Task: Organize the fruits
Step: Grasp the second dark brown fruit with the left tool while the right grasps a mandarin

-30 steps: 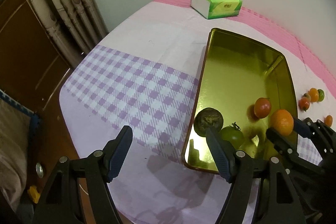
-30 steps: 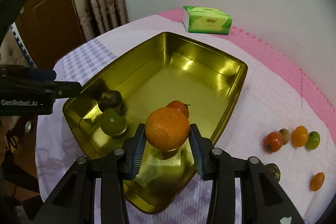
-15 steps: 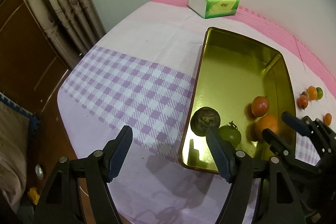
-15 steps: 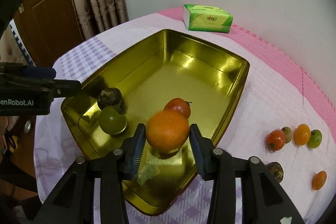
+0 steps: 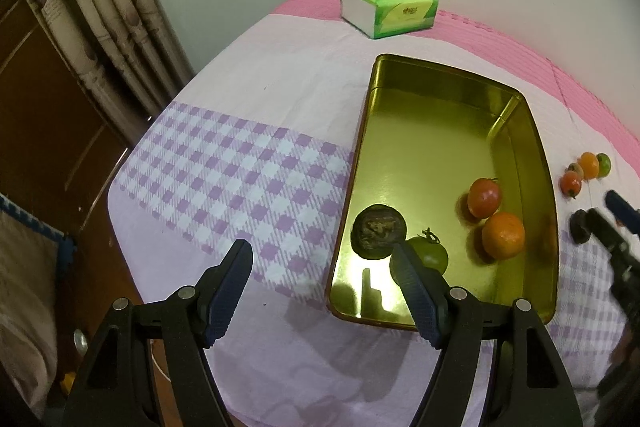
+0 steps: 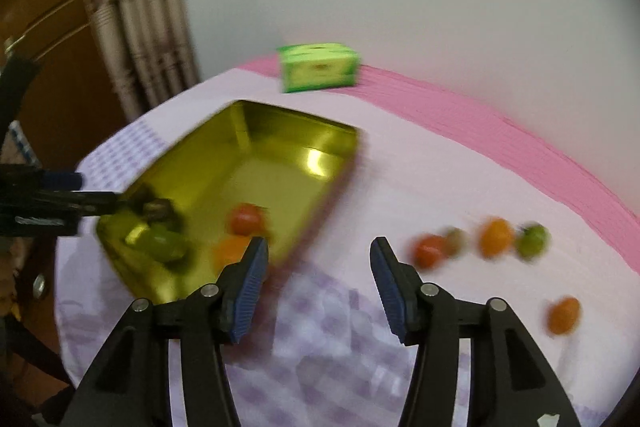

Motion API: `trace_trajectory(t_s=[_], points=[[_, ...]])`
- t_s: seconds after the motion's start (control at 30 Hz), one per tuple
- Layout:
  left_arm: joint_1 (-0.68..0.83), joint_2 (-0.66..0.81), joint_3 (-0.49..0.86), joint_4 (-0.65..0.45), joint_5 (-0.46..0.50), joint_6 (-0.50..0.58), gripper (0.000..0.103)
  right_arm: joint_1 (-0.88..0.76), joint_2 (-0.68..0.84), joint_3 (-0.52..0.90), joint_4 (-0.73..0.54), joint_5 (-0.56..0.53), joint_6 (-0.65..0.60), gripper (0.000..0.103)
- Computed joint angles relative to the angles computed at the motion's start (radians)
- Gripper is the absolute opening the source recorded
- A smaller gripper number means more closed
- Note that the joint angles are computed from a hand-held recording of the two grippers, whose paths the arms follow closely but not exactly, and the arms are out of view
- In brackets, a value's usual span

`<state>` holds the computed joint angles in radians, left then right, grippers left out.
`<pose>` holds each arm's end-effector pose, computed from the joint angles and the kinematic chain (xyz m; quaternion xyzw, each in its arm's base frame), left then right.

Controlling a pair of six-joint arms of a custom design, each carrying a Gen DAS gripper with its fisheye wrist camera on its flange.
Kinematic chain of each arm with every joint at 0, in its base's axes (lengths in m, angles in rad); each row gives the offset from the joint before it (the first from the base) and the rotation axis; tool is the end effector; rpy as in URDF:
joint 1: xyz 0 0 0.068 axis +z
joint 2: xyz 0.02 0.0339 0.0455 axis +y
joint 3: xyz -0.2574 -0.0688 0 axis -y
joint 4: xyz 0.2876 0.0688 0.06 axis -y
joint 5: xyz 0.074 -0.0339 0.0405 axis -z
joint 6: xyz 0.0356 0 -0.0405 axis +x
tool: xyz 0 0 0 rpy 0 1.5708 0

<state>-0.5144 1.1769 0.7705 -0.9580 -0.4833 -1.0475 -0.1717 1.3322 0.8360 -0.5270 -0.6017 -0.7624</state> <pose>0.2090 -0.0991 0.1893 -0.2782 0.9252 0.0986 0.2386 0.2936 -0.0305 0.1912 -0.3443 0.8564 0.1385 0.3590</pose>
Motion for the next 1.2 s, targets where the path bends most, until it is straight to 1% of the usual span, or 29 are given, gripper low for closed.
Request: trace_trajectory(t_s=[0.1,0.17,0.3,0.43,0.63,0.87,1.03,1.1,1.2], points=[[-0.005,0.007,0.004,0.000,-0.007,0.000,0.073,-0.108,0.087,0.062,0.017,0.000,-0.004,0.050],[-0.010,0.014,0.008,-0.001,-0.012,-0.004,0.073,-0.182,0.152,0.103,0.052,0.013,0.006,0.050],[-0.029,0.032,0.018,-0.001,-0.028,-0.003,0.073,-0.316,0.310,0.217,0.089,0.037,0.025,0.050],[-0.068,0.070,0.054,-0.003,-0.052,-0.007,0.073,-0.380,0.408,0.290,0.092,0.045,0.013,0.050],[-0.123,0.200,0.168,0.027,-0.026,0.043,0.073,-0.374,0.493,0.335,0.137,0.066,0.020,0.050],[-0.166,0.390,0.357,0.098,0.027,0.133,0.073,-0.320,0.552,0.382,0.179,0.096,0.069,0.050],[-0.187,0.528,0.493,0.150,0.062,0.187,0.073,-0.316,0.579,0.411,0.164,0.099,0.071,0.042],[-0.189,0.581,0.541,0.169,0.088,0.202,0.073,-0.316,0.577,0.408,0.161,0.094,0.064,0.035],[-0.198,0.658,0.611,0.183,0.105,0.224,0.073,-0.323,0.570,0.398,0.164,0.087,0.064,0.034]])
